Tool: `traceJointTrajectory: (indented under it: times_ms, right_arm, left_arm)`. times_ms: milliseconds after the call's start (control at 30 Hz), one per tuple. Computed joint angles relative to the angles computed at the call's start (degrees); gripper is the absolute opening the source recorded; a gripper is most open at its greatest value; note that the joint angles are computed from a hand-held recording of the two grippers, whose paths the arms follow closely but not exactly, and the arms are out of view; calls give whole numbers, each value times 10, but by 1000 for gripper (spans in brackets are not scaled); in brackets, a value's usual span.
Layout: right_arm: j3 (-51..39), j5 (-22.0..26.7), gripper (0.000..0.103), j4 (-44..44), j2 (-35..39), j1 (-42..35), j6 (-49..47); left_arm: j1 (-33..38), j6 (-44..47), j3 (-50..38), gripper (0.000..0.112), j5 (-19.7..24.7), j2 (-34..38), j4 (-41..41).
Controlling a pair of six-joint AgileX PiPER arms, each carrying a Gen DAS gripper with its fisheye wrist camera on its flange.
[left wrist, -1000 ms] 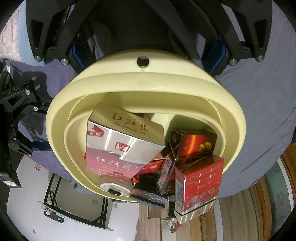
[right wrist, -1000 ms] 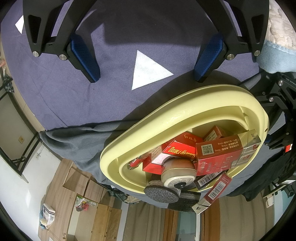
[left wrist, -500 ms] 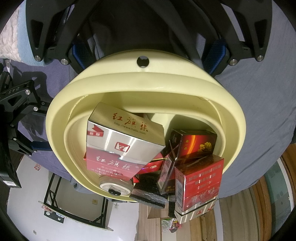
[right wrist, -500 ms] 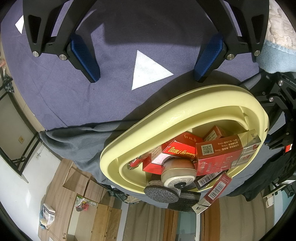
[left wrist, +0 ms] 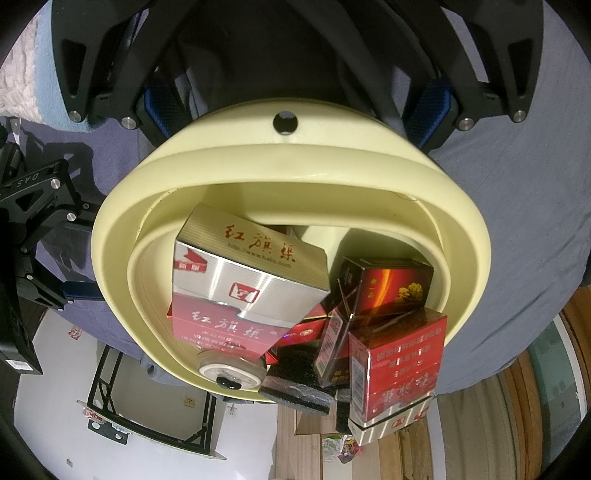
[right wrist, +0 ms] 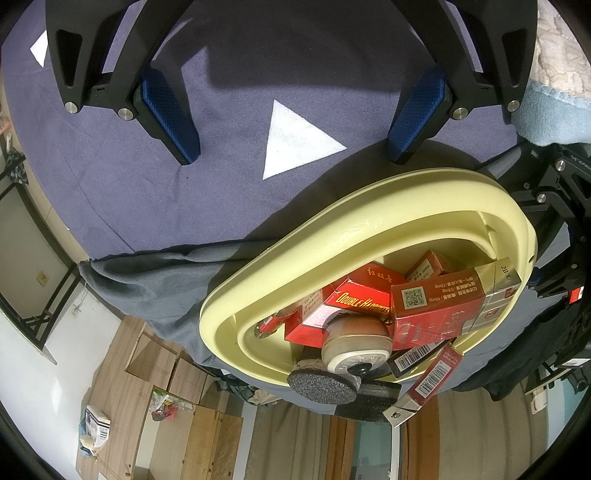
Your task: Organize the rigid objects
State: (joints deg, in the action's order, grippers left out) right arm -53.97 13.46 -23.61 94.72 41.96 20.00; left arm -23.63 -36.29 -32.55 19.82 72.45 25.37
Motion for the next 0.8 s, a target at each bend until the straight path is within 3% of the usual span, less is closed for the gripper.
traceJointTrajectory:
  times_ms: [800]
  right_arm:
    - [-2, -1, 103, 18, 1, -6, -23]
  left_arm:
    - [0, 0, 0, 103, 1, 0, 0]
